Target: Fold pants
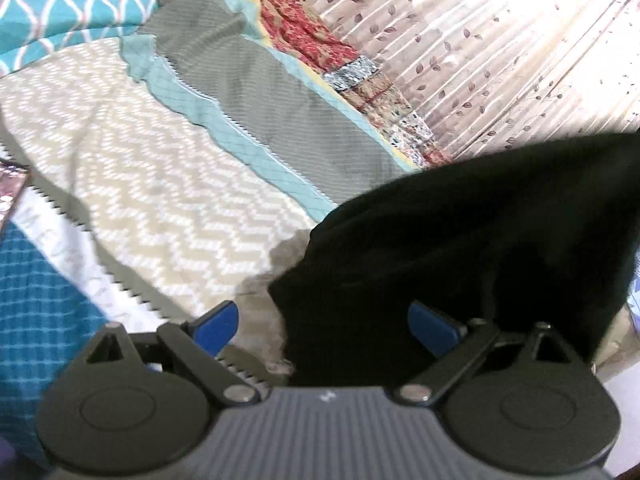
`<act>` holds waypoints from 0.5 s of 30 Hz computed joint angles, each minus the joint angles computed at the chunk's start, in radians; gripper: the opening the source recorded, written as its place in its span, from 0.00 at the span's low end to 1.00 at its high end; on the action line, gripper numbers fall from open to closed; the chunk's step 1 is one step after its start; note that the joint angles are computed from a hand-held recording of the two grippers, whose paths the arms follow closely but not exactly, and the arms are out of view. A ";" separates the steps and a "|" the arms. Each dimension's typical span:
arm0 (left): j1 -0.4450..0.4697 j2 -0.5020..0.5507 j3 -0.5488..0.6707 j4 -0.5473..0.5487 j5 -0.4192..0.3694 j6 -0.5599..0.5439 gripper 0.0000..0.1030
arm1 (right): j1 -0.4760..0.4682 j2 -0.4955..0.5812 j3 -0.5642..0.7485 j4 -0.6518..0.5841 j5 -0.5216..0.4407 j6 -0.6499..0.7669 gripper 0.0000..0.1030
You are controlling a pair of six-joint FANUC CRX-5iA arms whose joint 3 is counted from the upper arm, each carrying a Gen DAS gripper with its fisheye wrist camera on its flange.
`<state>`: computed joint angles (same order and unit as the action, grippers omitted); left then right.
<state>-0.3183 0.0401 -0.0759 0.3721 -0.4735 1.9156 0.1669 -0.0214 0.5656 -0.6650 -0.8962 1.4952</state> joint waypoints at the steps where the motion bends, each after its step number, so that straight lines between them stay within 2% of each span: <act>1: 0.003 -0.001 0.013 -0.024 -0.024 0.021 0.93 | -0.046 -0.037 -0.062 -0.037 -0.032 0.037 0.09; 4: 0.020 0.001 0.036 -0.070 -0.113 0.058 0.93 | -0.100 -0.147 -0.266 0.008 -0.035 0.014 0.09; 6: 0.025 0.007 0.035 -0.076 -0.157 0.067 0.93 | -0.070 -0.225 -0.440 0.206 0.018 -0.134 0.09; 8: 0.030 0.046 0.067 -0.062 -0.220 0.061 0.94 | -0.036 -0.256 -0.571 0.419 0.006 -0.347 0.09; 11: 0.027 0.066 0.054 0.023 -0.257 -0.012 0.96 | -0.061 -0.282 -0.678 0.452 -0.002 -0.468 0.09; 12: 0.018 0.082 0.070 0.031 -0.273 -0.028 0.99 | -0.070 -0.293 -0.695 0.433 0.007 -0.480 0.09; 15: -0.010 0.141 0.134 0.027 -0.324 -0.054 1.00 | -0.054 -0.297 -0.704 0.432 0.053 -0.494 0.09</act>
